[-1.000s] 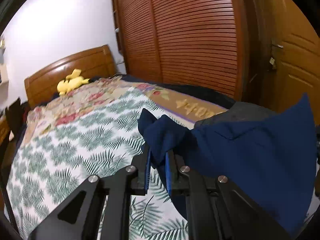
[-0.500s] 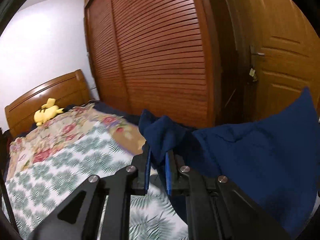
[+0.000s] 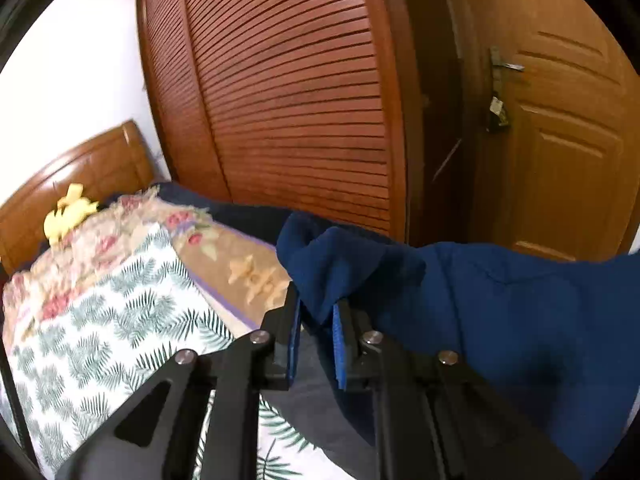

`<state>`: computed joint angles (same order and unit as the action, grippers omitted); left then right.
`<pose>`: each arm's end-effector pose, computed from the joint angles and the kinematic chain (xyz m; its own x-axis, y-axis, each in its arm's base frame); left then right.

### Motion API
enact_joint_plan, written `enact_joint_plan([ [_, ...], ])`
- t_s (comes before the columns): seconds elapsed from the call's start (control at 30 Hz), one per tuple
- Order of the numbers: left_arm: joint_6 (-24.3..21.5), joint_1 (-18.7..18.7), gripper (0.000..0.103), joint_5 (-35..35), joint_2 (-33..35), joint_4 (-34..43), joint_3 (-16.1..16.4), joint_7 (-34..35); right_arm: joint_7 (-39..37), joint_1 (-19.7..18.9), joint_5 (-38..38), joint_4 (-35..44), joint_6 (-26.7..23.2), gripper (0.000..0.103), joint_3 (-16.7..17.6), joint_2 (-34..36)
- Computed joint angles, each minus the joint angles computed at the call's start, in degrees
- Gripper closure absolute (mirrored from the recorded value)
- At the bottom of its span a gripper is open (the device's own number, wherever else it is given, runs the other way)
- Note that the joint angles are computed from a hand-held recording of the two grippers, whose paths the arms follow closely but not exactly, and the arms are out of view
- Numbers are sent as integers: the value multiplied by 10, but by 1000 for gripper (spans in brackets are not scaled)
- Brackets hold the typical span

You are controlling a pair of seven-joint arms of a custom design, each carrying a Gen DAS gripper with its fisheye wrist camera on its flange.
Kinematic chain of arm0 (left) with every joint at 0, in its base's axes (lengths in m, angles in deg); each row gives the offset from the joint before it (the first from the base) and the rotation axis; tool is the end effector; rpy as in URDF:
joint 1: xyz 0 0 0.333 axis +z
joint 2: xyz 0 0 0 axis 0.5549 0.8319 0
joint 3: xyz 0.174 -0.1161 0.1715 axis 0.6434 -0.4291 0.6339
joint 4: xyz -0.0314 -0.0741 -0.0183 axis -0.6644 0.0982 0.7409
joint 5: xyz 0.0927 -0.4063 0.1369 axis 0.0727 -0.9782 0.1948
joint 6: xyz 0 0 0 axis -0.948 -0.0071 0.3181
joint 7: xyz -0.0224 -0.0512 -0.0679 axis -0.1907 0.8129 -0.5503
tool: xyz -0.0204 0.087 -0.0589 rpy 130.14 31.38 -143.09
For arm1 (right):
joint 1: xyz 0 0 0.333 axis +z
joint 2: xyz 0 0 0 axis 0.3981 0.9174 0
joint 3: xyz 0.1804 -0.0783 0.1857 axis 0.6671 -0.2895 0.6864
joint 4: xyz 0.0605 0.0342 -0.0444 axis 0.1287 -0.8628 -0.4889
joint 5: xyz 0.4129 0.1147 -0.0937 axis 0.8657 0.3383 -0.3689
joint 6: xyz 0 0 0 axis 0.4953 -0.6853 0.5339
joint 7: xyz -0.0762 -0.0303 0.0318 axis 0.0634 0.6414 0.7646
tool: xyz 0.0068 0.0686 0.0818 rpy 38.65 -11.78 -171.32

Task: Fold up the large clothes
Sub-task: 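Carry the lifted jacket with both grippers toward the grey garment by the wardrobe, then lower the jacket onto the grey garment and open both grippers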

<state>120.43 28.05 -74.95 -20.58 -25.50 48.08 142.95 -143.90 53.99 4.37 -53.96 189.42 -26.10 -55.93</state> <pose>0.6943 -0.3314 0.4485 -0.9440 -0.3027 -0.1313 -0.0582 0.5446 -0.8367 0.4121 0.3201 0.3674 -0.6976 -0.6984 0.1602 -0.4160 0.2128 -0.8841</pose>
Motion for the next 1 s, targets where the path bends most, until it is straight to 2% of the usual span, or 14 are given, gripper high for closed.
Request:
enact_joint_plan([
  [0.13,-15,6,87,5,-12,-11,5,1,9,12,36,-12,-26,68,11,-21],
  [0.2,-30,13,86,4,-25,-25,10,0,18,18,40,-23,-34,64,20,-41],
  [0.37,-74,53,86,-80,-88,-96,10,72,-8,25,19,6,-80,63,40,-39],
  [0.43,-103,60,81,-108,-115,-122,21,91,-21,26,2,17,-80,63,39,-40],
  [0.53,-142,67,77,-144,-149,-154,42,117,-45,19,-11,24,-46,63,26,-43],
  [0.67,-185,66,70,-176,-178,-182,76,143,-57,-8,6,9,40,63,-2,-52],
  [0.73,-217,65,66,-180,-186,-188,94,145,-55,-21,19,3,60,63,-7,-49],
  [0.83,-239,64,65,-176,-194,-198,113,150,-43,-40,44,-17,99,63,-17,-52],
  [0.9,-248,65,65,-182,-200,-205,122,161,-38,-50,64,-29,116,63,-22,-49],
  [1.0,-271,71,65,-186,-204,-209,134,164,-62,-61,120,-13,105,63,-31,-10],
])
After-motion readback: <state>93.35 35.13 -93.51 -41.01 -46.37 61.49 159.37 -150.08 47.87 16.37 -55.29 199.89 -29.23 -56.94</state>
